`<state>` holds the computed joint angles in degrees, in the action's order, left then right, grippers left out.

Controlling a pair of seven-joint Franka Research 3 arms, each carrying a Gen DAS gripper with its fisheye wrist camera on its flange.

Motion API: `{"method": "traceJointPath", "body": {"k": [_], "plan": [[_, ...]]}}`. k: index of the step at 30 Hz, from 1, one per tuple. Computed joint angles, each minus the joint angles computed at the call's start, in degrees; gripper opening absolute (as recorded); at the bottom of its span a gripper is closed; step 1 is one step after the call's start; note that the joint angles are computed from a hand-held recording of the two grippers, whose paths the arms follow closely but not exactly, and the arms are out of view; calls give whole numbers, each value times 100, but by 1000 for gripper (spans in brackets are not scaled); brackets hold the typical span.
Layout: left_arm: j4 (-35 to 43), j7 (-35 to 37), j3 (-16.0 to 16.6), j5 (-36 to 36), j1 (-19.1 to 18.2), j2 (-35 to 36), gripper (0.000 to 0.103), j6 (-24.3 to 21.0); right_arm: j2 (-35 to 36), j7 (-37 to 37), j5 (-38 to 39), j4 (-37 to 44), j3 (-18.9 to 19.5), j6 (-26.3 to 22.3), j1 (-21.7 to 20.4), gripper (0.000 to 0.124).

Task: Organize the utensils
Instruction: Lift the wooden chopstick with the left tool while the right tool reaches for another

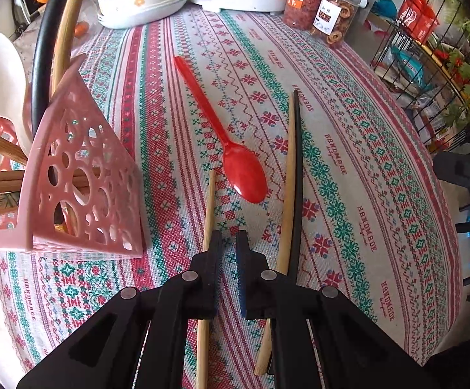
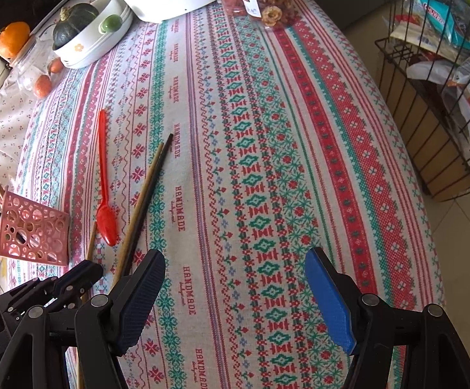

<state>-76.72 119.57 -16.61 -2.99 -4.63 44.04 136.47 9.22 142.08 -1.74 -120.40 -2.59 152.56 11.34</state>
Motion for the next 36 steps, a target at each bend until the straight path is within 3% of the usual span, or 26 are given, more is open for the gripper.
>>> {"method": "traceJointPath", "body": {"k": [8, 13, 18, 21, 23, 28, 34, 36], "plan": [[119, 480, -219, -408, 303, -13, 9, -284, 330, -10, 232, 399, 25, -128, 64, 76], [600, 241, -96, -550, 232, 260, 16, -908, 521, -56, 267, 653, 14, -226, 142, 76], [658, 124, -101, -654, 214, 337, 15, -839, 693, -120, 272, 870, -15, -388, 202, 76], [710, -21, -53, -627, 176, 367, 7, -821, 783, -121, 241, 996, -47, -488, 234, 76], [772, -37, -80, -665, 222, 367, 7, -945, 820, -110, 244, 1045, -60, -494, 244, 76], [266, 369, -183, -738, 362, -18, 9, -547, 919, -175, 304, 1176, -57, -507, 249, 76], [381, 81, 104, -328, 83, 104, 10, -507, 971, -251, 367, 1244, -50, -549, 268, 76], [514, -8, 113, -269, 73, 203, 15, -544, 964, -262, 370, 1226, -57, -546, 273, 76]]}}
